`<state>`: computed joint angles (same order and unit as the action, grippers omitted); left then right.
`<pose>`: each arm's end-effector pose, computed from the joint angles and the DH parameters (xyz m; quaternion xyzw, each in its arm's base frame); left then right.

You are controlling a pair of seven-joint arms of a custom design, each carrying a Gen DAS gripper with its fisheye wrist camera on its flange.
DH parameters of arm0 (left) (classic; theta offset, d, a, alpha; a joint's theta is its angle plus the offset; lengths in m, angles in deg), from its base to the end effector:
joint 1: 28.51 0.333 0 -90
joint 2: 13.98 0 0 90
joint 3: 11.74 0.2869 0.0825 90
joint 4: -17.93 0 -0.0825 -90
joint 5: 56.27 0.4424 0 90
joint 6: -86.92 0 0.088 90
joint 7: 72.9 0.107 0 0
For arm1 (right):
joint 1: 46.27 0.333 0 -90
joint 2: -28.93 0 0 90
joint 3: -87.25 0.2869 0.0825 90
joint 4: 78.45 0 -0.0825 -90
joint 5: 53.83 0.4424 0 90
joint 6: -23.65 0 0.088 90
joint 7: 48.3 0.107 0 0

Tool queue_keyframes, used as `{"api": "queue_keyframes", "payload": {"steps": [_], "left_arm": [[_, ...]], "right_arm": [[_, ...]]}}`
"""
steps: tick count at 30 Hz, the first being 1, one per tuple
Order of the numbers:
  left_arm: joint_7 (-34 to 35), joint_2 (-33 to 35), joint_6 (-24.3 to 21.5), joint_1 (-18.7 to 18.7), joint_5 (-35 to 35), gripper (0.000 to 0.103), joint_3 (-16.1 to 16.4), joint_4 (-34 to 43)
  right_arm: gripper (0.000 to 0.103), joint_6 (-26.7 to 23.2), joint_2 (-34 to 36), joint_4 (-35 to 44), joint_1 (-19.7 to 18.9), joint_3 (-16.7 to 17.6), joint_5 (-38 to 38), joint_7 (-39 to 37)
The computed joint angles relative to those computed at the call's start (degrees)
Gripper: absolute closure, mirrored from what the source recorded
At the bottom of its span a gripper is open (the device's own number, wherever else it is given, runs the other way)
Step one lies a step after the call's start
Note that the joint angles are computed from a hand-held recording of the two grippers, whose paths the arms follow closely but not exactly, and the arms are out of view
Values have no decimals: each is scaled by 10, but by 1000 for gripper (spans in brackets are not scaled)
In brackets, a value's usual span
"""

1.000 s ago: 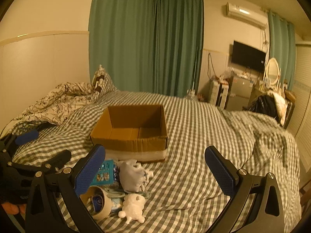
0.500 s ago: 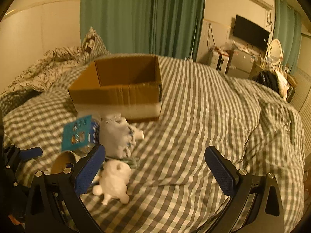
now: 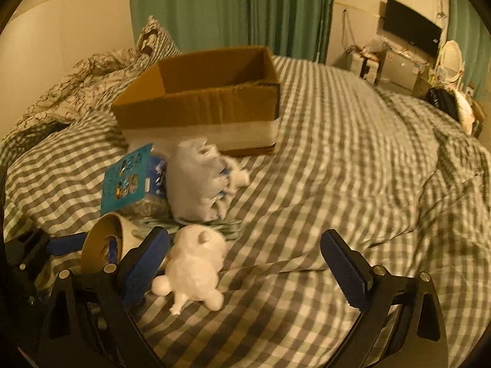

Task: Organize objects
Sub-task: 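Grasp the tape roll with the left gripper while the right grasps the white plush toy, drop both in box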

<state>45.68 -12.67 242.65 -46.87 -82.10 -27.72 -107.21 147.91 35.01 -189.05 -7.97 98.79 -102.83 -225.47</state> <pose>0.5217 -0.3369 0.3687 -0.3905 0.8754 -0.2788 0.0588 0.4446 0.4779 0.4029 -0.5551 0.7529 -0.2839 0.2110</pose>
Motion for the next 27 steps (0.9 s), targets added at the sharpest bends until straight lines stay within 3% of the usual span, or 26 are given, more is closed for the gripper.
{"api": "queue_keyframes", "payload": {"steps": [3,8,11,13,22,27], "left_arm": [[39,0,-29,7,-50,20,3,11],[12,-17,1,8,3,21,10,3],[-25,-24,26,13,40,21,15,-1],[-27,-32,40,13,43,21,17,-6],[29,-41,75,4,-48,21,36,40],[-33,22,88,15,23,21,24,143]], "right_arm": [[9,46,15,-1,-9,-5,27,-13],[26,112,38,-3,-16,-16,71,-42],[48,144,38,-9,-15,-20,80,-59],[54,130,39,-2,-8,-21,73,-66],[54,50,-1,30,10,-14,-25,-65],[54,44,-20,63,-12,-13,-73,-103]]}}
